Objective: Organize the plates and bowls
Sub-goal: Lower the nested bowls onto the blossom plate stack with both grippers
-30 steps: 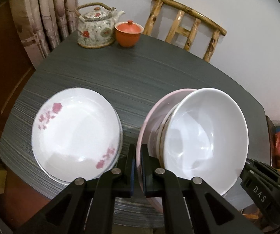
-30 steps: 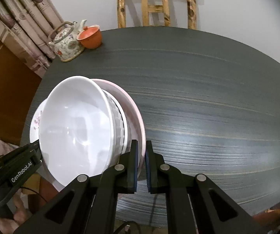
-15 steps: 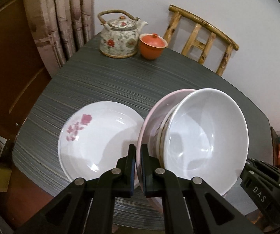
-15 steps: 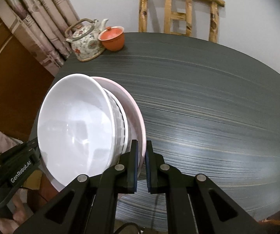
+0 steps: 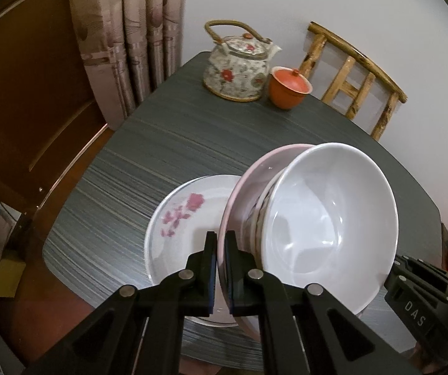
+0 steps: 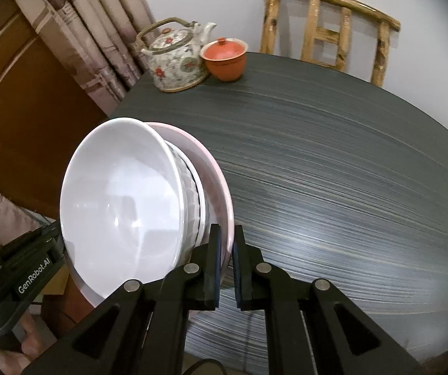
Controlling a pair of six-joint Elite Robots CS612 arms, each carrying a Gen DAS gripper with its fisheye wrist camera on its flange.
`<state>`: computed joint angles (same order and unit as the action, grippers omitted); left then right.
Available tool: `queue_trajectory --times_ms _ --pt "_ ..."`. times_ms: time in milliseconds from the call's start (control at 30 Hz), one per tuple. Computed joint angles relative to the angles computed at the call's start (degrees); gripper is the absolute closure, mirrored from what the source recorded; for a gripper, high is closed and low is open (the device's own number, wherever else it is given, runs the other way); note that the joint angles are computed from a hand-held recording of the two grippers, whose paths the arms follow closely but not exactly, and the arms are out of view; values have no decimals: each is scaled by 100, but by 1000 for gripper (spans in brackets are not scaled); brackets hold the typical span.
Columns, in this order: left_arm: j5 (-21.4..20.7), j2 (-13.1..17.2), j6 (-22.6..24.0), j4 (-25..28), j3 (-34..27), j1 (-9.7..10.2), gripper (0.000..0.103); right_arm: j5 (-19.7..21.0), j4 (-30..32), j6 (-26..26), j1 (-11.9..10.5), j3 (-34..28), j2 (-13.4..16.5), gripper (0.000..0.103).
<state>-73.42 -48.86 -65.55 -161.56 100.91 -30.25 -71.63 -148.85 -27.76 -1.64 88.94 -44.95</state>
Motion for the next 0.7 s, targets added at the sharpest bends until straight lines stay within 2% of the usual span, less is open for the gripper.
queue_trajectory --times_ms 700 --pt "-235 -1 -84 -81 292 185 100 -204 373 -5 288 -128 159 94"
